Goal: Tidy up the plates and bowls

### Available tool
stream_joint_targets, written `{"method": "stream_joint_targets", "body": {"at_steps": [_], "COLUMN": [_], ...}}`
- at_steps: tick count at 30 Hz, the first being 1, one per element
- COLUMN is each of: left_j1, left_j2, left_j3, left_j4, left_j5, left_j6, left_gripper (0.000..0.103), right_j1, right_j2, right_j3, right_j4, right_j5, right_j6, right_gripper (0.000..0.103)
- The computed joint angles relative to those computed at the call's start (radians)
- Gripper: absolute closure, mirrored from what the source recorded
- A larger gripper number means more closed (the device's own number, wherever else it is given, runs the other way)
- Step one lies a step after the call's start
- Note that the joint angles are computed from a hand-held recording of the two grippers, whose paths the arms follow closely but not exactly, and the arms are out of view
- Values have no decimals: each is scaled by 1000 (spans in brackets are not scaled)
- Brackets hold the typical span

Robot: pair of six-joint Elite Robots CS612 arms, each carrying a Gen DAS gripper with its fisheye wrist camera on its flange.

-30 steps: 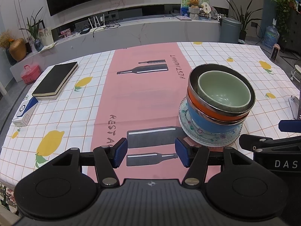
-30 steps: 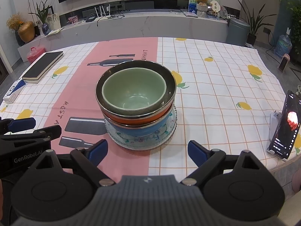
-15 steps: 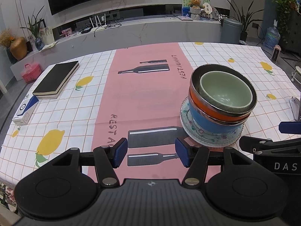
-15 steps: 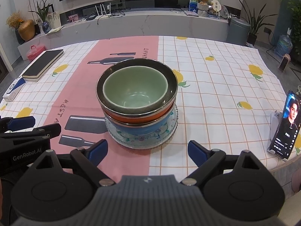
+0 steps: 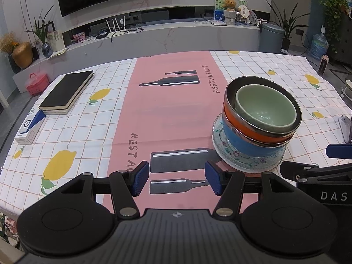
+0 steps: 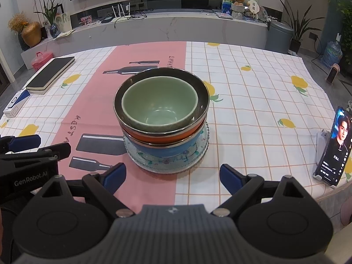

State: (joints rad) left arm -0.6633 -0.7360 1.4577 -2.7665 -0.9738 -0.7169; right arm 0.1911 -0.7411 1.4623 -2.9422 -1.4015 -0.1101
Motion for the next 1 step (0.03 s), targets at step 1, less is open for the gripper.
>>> {"method": "stream_joint_targets", "body": {"at_steps": [1], "left_j1": [0], "left_j2": [0], "left_j3": [0], "left_j4": [1], "left_j5": [-1], "left_j6": [-3], "left_gripper": [35], "right_j1": [0], "right_j2": [0], "right_j3": [0], "right_j4": [1], "right_j5": [-1], "right_j6": [0], "right_gripper": [13]}}
